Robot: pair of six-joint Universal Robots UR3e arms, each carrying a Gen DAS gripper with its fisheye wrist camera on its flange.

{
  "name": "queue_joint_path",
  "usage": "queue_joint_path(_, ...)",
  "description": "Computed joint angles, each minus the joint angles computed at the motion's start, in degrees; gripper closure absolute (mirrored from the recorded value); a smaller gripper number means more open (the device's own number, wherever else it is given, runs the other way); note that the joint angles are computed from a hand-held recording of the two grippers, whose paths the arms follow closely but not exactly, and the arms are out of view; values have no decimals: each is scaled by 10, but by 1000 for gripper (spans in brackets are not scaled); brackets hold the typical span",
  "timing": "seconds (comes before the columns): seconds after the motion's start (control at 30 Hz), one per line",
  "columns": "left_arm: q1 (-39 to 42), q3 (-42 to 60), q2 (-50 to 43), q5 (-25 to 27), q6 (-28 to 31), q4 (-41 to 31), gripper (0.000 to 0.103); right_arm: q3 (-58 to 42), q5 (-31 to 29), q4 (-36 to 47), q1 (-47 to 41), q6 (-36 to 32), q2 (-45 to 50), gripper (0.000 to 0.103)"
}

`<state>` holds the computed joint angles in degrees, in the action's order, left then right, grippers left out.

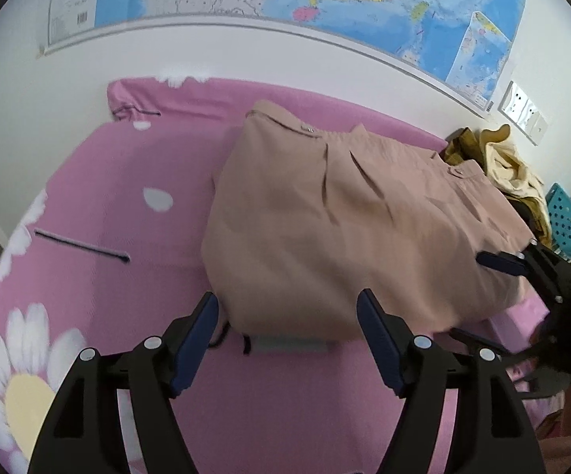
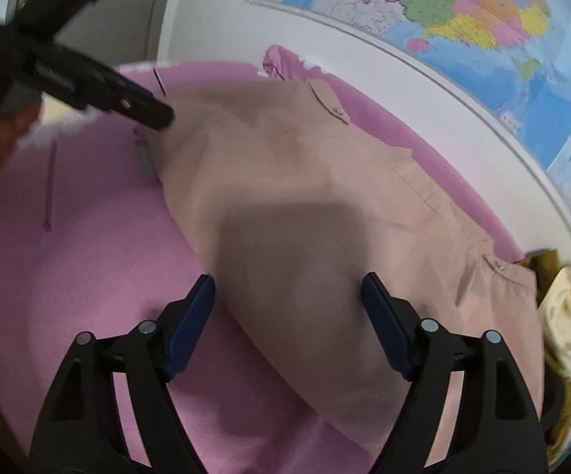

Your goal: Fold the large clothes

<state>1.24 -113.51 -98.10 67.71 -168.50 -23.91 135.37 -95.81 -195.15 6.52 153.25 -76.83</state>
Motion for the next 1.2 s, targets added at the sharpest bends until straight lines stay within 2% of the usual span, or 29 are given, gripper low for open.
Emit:
queue_joint_path(0.13,7,-19,11,-20,8,-16,33,-9,-24,-35,13,-1,37,28)
queue_joint_path(0.23,10,-36,20,-39,20,-30,33,-10,-22,-39,9,6,38,37)
queue_joint_path(0.3,14,-44,24,-56,29,-43,33,-12,-8,-23,1,12,26,48)
queue_joint_path(0.37,12,-48,20,-69,31,-51,33,-11,25,8,-19,17,-2,60)
queue_joint_path(0.47,5,-48,13,-79,31,-44,33,-13,74,54,-51,34,-38,66)
queue_joint_path(0.57,8,-34,1,-109,26,-61,33,-12,104,76,-71,43,-57,67)
queue_joint_path(0.7,-1,-6,-31,-128,3,-60,33,-11,114,79,-76,47,-59,67)
queue_joint_path(0.83,-16,20,-56,-134,-25,-51,32,-8,125,79,-83,51,-62,67)
queue_joint_path(1.07,-39,55,-87,-116,-56,-34,30,7,147,68,-97,56,-65,67)
queue_joint_path(1.2,-36,68,-105,-127,-73,-28,28,12,158,69,-104,58,-70,67)
